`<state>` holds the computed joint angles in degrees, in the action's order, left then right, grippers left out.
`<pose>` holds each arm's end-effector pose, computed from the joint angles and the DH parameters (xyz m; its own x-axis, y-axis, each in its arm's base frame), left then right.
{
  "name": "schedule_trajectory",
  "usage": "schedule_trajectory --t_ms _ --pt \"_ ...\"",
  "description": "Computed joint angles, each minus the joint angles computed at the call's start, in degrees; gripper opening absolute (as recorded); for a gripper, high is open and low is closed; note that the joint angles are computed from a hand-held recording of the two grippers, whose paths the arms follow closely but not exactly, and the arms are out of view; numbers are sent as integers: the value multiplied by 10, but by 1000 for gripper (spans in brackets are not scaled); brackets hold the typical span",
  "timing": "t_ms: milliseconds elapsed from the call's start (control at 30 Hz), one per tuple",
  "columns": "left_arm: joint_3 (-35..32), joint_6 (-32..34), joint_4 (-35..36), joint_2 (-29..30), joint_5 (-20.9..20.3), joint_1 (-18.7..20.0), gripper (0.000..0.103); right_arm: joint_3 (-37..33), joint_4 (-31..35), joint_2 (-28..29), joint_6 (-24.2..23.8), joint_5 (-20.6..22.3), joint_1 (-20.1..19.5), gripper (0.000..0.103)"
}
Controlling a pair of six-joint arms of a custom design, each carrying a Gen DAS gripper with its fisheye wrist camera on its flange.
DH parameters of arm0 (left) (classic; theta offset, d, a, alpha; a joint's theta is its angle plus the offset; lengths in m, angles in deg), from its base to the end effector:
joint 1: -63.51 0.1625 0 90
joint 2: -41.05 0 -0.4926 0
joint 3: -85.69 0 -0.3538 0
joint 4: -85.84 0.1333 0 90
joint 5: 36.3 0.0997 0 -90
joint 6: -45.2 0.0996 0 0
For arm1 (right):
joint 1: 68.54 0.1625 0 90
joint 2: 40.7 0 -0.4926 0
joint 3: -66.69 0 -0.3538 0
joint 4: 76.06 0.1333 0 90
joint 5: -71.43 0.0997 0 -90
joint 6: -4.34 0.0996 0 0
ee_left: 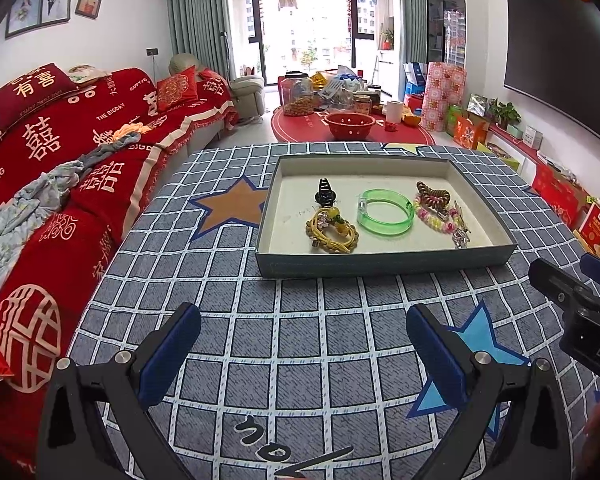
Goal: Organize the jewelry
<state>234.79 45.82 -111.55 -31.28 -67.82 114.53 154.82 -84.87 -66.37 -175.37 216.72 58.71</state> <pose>-0.0460 -0.4038 0.2934 -0.6736 -0.0014 -0.7391 0.5487 0.6690 -0.5014 0.3804 -0.4153 -0.0426 -0.7506 0.0464 0.6591 -0.4837 0.6409 -0.5961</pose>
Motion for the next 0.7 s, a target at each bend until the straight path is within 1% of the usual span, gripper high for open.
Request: schedule_trajectory --t_ms 700 --pt "0 -1 3 -1 0 1 103 1 -2 0 -1 1 0 87"
